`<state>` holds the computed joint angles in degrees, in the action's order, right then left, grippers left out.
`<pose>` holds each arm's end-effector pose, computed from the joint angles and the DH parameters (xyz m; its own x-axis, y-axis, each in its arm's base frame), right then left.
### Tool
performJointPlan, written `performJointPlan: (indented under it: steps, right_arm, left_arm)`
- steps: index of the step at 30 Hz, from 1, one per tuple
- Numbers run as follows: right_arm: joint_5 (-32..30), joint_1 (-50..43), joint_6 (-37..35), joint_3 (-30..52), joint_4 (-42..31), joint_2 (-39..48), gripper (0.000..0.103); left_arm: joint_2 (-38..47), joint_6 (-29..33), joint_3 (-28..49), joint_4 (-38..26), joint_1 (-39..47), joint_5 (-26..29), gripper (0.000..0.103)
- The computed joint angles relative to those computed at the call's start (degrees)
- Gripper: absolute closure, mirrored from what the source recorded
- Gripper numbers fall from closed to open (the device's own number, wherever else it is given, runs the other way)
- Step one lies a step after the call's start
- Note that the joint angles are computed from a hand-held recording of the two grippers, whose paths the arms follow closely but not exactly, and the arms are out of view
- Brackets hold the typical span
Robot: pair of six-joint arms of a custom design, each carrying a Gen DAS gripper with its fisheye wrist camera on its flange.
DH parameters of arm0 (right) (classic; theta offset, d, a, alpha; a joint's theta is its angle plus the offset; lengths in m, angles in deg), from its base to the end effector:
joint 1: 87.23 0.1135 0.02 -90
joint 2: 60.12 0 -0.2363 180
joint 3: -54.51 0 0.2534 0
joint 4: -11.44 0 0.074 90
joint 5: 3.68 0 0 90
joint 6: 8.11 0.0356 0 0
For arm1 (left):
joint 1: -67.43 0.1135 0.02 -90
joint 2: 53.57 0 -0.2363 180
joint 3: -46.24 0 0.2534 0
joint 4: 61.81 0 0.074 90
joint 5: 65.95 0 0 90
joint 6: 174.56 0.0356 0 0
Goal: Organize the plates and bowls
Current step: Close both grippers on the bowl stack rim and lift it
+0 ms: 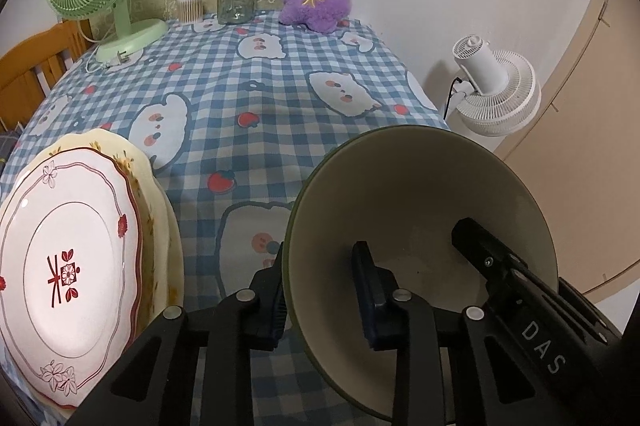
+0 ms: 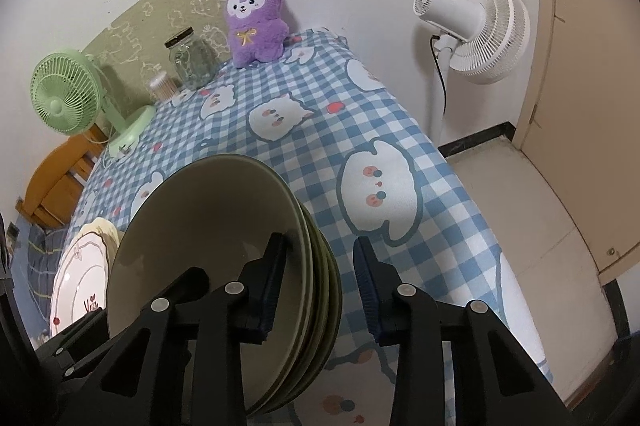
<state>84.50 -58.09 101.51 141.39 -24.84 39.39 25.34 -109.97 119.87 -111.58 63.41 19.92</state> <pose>0.3299 0.1852 0.2086 -0.7896 -0.0560 -0.6110 -0.2546 0.9360 0.2432 0.2891 -0.0177 0.2323 -0.7509 -0.3763 -0.5428 -0.3249 0.9260 -0.1925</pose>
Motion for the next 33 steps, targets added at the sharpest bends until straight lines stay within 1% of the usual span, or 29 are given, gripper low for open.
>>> performJointPlan:
  steps: [2, 4, 9, 15, 19, 23, 33]
  right_arm:
    - [-1.01, -0.11, -0.32, 0.84, -0.82, 0.66, 0.066]
    - [-3.57, -0.71, 0.07, 1.16, -1.03, 1.37, 0.071]
    - [-2.95, -0.33, -0.22, 2.87, -2.85, 2.18, 0.070]
    - [-3.72, -0.72, -0.49, 2.37, -2.60, 1.93, 0.070]
    - [-3.22, -0.54, -1.53, 3.79, -4.36, 2.53, 0.070]
    - [-2.30, -0.06, -1.90, 5.03, -5.93, 2.93, 0.070]
    - [-1.67, 0.37, -2.16, 4.98, -6.22, 2.64, 0.070]
  left_arm:
    - [-0.22, 0.15, -0.16, 0.03, 0.18, 0.35, 0.077]
    - [-0.33, 0.05, -0.21, 0.00, 0.18, 0.45, 0.078]
    - [0.25, 0.31, 0.57, -0.77, 0.65, 1.33, 0.079]
    - [0.59, 0.61, 0.92, -0.86, 0.31, 0.48, 0.079]
    - [0.71, 1.05, 1.04, -1.11, 0.14, 0.37, 0.079]
    - [0.56, 1.36, 0.95, -1.25, 0.49, 1.11, 0.079]
    - [-0.83, 1.98, -0.29, -0.98, 1.38, 2.72, 0.079]
